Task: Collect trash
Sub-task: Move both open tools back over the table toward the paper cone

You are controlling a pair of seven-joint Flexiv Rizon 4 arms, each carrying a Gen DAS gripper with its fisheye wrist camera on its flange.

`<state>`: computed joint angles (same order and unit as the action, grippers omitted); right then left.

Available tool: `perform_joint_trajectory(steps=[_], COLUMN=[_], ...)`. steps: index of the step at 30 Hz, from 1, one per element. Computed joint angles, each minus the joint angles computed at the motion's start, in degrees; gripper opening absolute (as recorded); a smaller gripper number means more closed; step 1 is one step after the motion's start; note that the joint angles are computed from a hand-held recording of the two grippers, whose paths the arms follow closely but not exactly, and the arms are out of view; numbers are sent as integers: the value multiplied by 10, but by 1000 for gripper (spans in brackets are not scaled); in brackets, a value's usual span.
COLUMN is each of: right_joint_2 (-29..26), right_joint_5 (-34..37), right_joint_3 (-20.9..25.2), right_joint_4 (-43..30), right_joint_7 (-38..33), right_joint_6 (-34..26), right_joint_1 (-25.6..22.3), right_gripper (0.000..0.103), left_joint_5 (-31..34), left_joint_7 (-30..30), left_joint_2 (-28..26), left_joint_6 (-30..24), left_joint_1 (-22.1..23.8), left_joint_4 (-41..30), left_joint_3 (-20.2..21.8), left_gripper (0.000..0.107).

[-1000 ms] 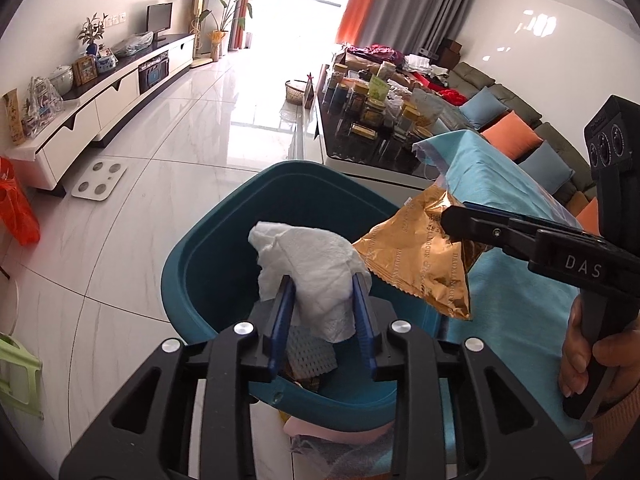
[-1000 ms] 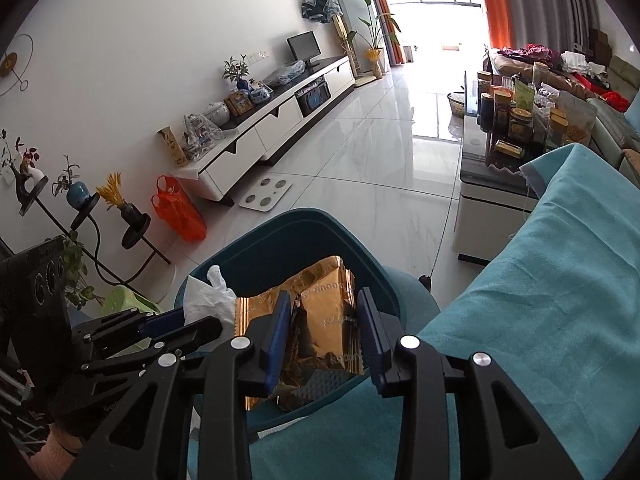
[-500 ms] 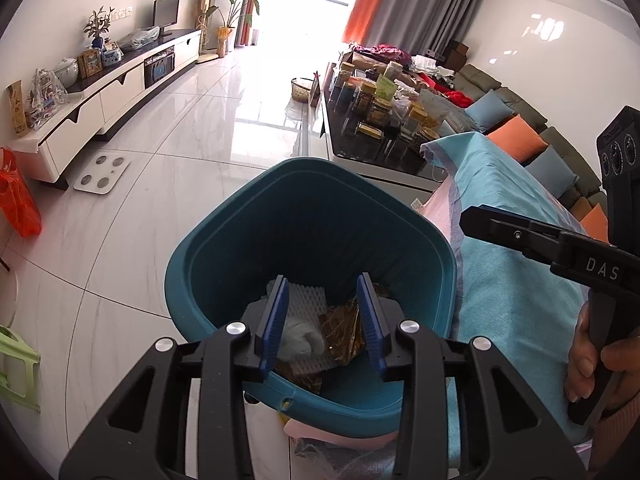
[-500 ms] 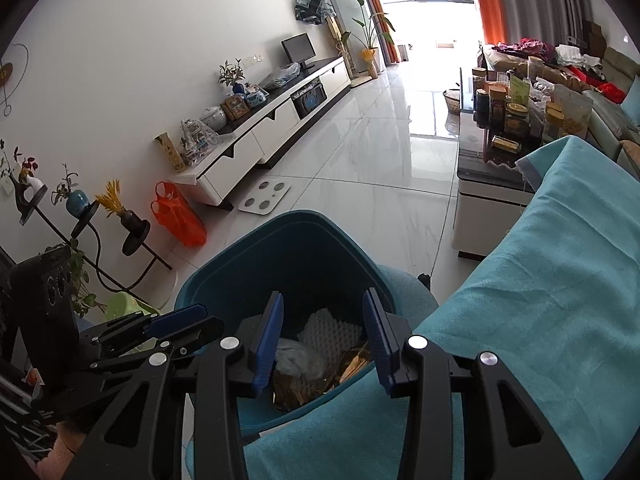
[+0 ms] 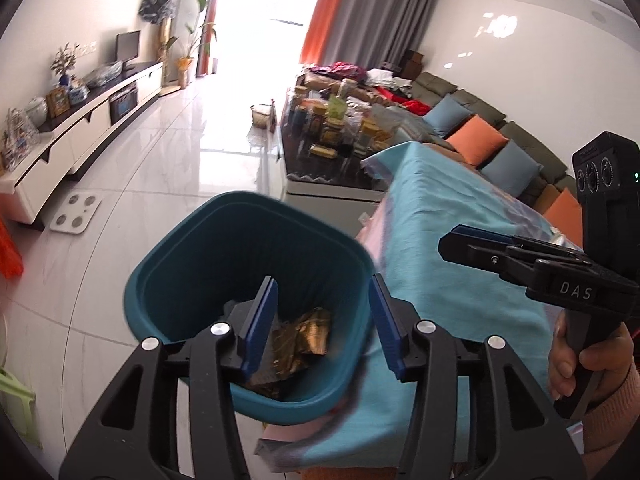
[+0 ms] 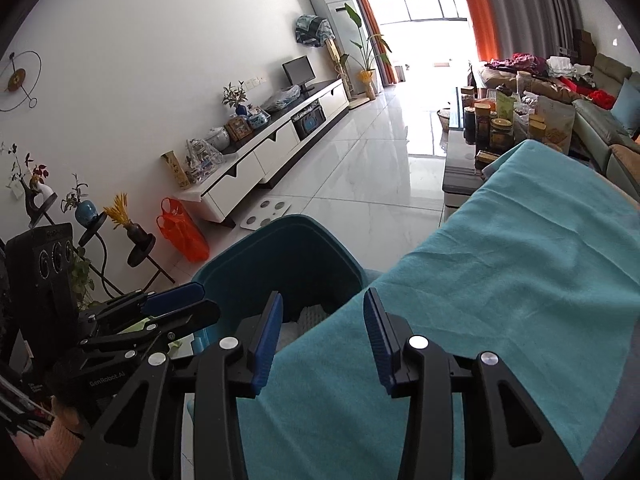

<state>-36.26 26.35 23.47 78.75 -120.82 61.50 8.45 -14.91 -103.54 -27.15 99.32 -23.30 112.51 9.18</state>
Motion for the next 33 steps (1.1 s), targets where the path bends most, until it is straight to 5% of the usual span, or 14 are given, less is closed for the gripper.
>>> perform_joint_trajectory(steps=[10, 19, 33], right_joint_2=[72, 120, 129], right_joint_5=[88, 141, 154], right_joint_3=[16, -13, -40], right_joint_4=[81, 149, 202], right_joint_7=[-71, -74, -20], right_joint_6=[74, 133, 220], right_joint_1=[-81, -132, -209], right_gripper=[40, 40, 53], left_joint_5=[33, 41, 55], left_joint_7=[72, 141, 185], left_joint_2=[-37, -115, -255], left_joint_6=[-7, -68, -252], left_joint_1=[49, 30, -69], left_joint_4=[-89, -216, -501], left_joint_3=[-126, -189, -147], left_gripper=[54, 57, 69])
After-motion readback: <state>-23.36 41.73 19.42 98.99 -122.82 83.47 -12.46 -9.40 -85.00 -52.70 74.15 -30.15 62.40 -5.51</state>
